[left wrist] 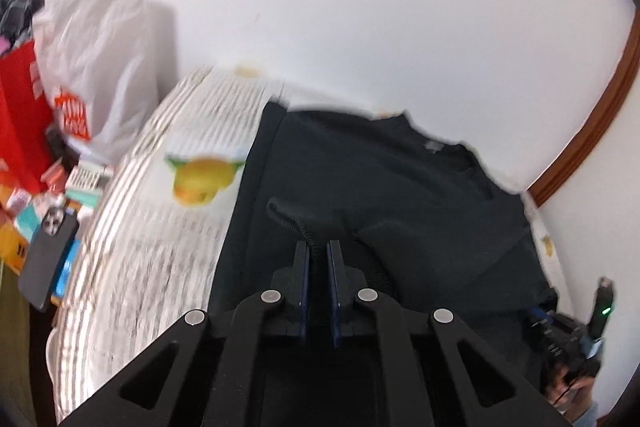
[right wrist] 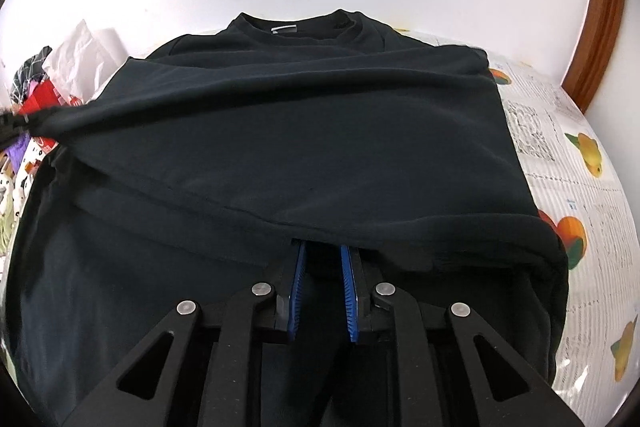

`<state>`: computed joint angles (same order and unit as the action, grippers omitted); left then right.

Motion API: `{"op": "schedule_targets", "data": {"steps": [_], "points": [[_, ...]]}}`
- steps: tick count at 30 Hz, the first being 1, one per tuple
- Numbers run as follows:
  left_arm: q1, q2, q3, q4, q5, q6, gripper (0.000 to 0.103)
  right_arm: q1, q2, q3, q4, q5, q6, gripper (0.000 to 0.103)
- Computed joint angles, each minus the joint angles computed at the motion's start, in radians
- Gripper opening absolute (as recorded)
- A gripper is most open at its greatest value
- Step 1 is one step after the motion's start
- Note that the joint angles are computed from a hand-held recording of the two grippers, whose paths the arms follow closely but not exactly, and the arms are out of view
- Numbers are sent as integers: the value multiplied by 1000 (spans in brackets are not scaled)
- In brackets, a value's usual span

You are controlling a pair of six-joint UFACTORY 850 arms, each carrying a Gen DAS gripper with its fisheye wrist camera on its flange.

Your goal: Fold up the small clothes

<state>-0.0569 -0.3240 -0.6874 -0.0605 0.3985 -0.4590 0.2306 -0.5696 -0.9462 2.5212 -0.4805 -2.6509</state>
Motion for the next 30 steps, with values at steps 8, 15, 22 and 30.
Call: {"op": "schedule_targets", "data": {"steps": [8,15,22,30], "points": [[4,-58,-25,13,-53,-41,12,-74,133,133,-78,-170,-45,26],[-51,-4,19,-276,-38,258,12,-106,37,19,130,-50,-30,40],[-106,81,97,-446,-2,413,12,-152,50,75,141,-61,19,40],[-158,162,186,-398,-26,351,12,-209,190,291,249,-176,-170,53]]}}
